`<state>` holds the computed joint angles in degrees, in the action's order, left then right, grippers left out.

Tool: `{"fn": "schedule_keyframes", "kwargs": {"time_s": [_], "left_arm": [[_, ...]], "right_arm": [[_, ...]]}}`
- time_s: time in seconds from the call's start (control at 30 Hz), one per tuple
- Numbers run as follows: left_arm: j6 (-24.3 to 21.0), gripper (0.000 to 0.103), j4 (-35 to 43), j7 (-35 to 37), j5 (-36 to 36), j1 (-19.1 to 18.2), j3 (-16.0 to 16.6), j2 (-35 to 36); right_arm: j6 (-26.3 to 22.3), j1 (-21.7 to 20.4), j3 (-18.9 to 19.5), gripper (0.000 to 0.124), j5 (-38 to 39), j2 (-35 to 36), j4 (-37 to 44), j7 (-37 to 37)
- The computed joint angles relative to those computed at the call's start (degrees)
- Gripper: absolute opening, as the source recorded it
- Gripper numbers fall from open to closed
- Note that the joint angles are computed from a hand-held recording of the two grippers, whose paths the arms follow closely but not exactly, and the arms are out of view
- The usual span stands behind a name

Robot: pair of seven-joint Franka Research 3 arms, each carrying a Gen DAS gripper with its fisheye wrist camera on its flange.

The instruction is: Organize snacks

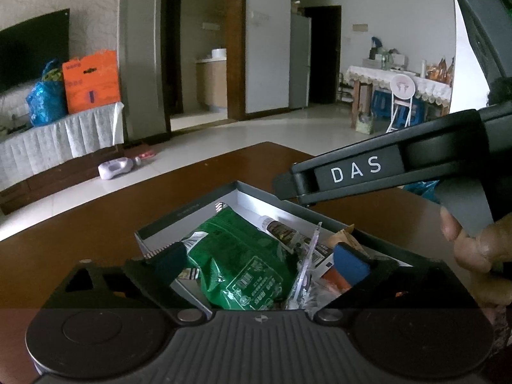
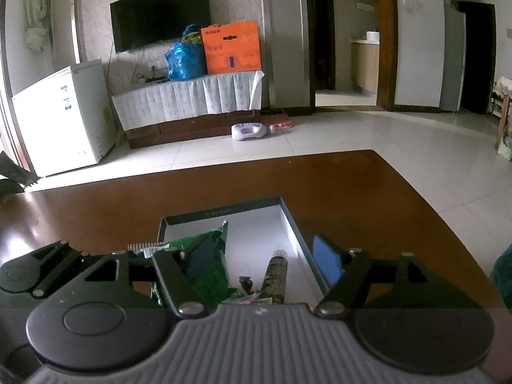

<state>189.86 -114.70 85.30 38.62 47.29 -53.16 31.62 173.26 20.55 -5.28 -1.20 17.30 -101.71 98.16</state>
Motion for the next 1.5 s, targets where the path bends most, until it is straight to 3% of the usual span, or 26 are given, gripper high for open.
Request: {"fn": "schedule_keyframes", "kwargs": {"time_s": [0.53, 1.07, 1.5], "left_arm": [[-1.24, 0.103, -1.1, 1.29, -1.55, 3.06, -2.4, -0.54], [1.87, 0.103, -2.03, -7.17, 1.37, 0.45, 3.92, -5.14], [1.89, 0.103, -1.85, -10.81, 4.92, -0.6, 5.52, -5.92]], "right_arm": [[-0.35, -0.67, 1.25, 0.083, 0.71, -1.3, -0.41, -2.16], [-1.81, -2.77, 2.8, 0.091, 1.61, -4.02, -2.78, -4.91], [-1.73, -3.54, 3.25, 0.091, 2.07, -5.17, -4.52, -6.34]]}}
